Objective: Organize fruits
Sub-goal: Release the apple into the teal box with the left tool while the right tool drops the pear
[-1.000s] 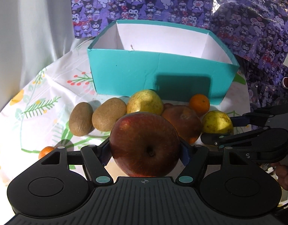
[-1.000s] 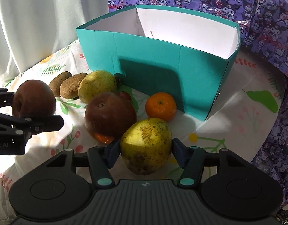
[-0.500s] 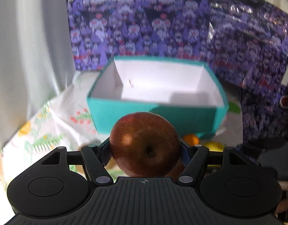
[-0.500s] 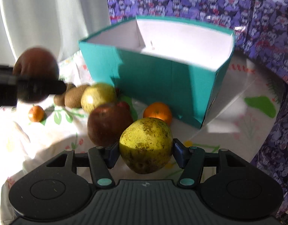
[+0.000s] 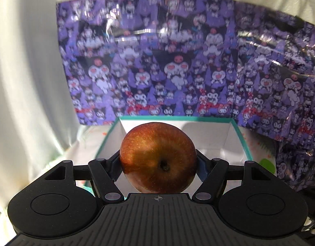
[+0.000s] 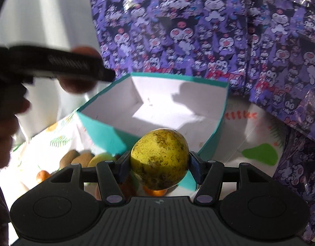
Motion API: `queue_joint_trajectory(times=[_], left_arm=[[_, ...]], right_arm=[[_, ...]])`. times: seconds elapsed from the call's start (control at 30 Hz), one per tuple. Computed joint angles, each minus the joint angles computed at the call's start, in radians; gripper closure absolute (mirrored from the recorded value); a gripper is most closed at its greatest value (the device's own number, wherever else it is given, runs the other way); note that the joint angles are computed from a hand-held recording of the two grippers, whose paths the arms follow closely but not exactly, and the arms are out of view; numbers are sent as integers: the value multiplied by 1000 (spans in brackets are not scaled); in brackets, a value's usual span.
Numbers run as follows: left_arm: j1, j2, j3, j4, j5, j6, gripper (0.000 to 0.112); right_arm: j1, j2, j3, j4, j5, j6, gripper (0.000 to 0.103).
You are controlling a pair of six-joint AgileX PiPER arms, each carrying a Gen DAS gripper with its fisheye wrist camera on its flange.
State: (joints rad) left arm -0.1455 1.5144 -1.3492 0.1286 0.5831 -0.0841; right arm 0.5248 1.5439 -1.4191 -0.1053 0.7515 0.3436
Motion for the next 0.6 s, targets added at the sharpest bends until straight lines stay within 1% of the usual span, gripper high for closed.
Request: queue_joint_trajectory(times=[0.13,0.23,0.33,0.4,0.53,0.6], left_arm=[[-9,74,-17,71,-24,-51,38],[8,127,-44,45,-31,-24,38],[12,180,-75,65,-31,-41,38],[15,214,-96,70,-19,-44,38],[26,268,-131,23,3,5,38],[26,290,-148,29,17,2,38]], right_arm=[[-11,18,-17,-22,-17,19,45],[-7,36,-35,-55,-17,50,45],[-5,54,-57,-76,-11,67,45],[-5,67,-71,-85,-10,75,45],[-6,83,-84,-104,-19,93,45],[-6,85,-86,-115,-21,107,45]])
